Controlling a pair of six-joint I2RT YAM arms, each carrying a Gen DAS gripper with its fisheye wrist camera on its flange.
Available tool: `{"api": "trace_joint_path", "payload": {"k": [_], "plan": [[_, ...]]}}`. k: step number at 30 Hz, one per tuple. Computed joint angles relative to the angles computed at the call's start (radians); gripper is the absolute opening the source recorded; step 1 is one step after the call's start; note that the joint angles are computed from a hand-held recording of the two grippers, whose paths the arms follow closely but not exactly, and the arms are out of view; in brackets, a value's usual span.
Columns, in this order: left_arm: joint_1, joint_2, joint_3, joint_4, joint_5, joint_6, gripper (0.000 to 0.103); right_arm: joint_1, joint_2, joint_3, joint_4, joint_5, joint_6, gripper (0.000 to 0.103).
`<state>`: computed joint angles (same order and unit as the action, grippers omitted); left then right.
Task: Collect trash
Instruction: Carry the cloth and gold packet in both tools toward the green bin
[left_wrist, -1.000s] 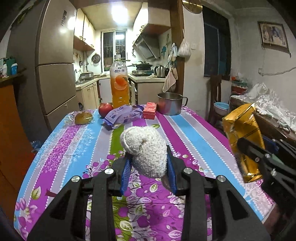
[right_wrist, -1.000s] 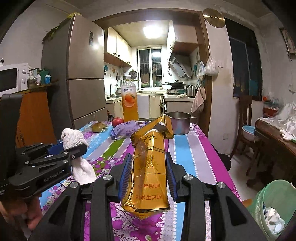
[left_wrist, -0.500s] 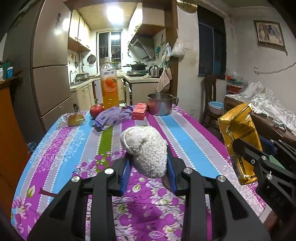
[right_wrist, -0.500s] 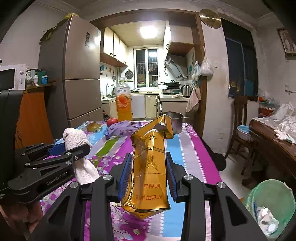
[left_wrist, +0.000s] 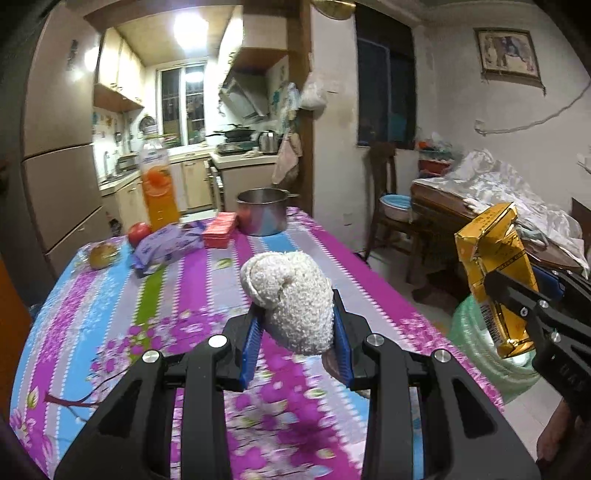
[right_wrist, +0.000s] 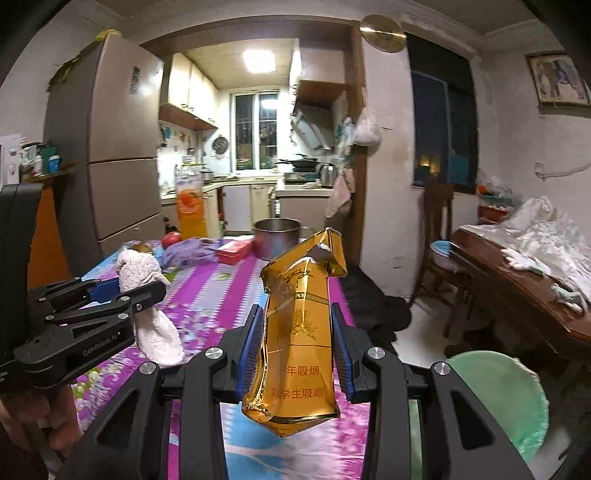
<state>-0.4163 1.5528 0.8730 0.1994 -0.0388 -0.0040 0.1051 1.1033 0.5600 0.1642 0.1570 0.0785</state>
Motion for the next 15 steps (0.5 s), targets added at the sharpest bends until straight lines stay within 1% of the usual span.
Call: {"api": "trace_joint_path", "payload": {"k": [4,7,12,15], "plan": [[-0.076,0.057,0.072,-0.026,0.009,-0.011,0.033,-0.182,-0.077,-0.024,-0.063,-0.108,-0.038,0.037],[-0.128,0.102,0.125,-0.041,0.021,-0.018,0.033,-0.363,-0.105,-0.021,-0.114,-0.232,-0.08,0.038],[-0.216,0.206,0.252,-0.092,0.066,-0.031,0.033,-0.659,-0.073,0.016,-0.171,-0.425,-0.169,0.038],[-0.261,0.254,0.303,-0.11,0.068,-0.037,0.033,-0.782,-0.059,0.02,-0.188,-0.509,-0.215,0.038]]}}
